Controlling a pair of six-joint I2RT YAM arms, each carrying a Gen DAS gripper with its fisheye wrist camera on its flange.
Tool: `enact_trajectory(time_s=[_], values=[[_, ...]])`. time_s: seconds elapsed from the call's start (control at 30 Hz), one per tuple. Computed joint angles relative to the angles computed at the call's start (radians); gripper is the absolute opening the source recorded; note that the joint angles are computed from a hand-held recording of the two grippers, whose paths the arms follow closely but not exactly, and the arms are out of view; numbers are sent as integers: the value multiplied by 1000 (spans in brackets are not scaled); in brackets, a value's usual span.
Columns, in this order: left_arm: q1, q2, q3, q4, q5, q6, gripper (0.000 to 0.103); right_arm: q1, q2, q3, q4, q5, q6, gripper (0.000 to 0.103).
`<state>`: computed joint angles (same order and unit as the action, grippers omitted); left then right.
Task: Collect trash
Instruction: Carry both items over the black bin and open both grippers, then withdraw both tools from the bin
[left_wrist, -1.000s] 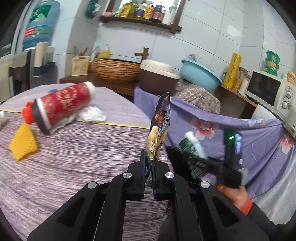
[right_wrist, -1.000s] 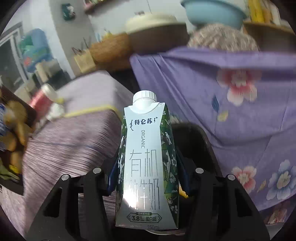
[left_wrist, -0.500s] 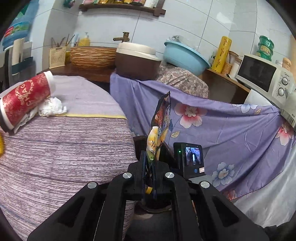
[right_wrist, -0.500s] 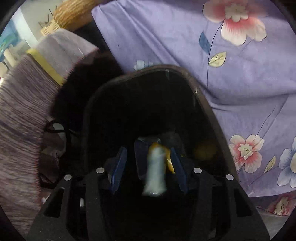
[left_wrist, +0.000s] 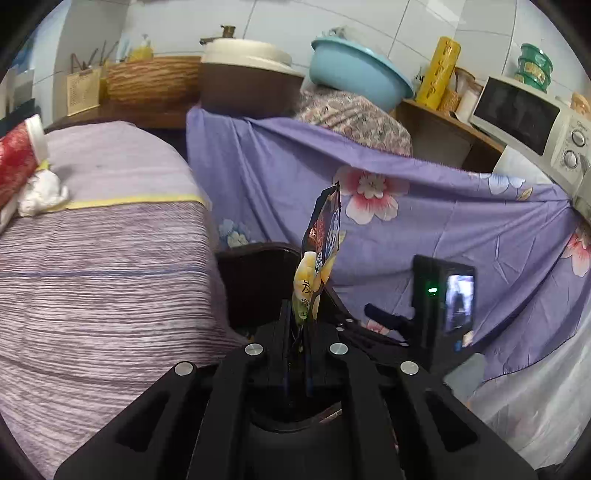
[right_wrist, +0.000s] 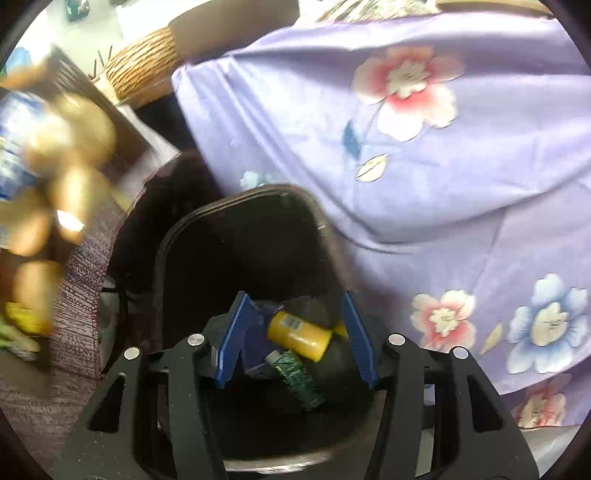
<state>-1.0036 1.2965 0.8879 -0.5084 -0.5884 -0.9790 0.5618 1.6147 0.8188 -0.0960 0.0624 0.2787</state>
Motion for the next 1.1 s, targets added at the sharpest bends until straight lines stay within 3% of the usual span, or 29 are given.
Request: enact_trajectory(time_s=[0.27, 0.67, 0.7, 0.77, 0.8, 0.83, 1.1], values=[[36, 199, 46, 109, 90, 57, 6, -88, -159, -95, 1, 74, -38, 54], [79, 472, 152, 170, 192, 95, 8, -237, -273, -162, -7, 33, -74, 56], [82, 479, 157, 173, 202, 99, 13, -242, -277, -163, -8, 31, -76, 56], [81, 489, 167, 170, 206, 97, 37, -245, -279, -161, -8, 31, -75, 56], [76, 488, 168, 167, 191, 90, 57, -249, -282, -161, -8, 28, -75, 58], [70, 482, 160, 174, 177, 86, 67, -249, -281, -160, -8, 29, -75, 59], [12, 402, 137, 169, 106, 72, 74, -271, -298, -161, -8, 32, -80, 64]])
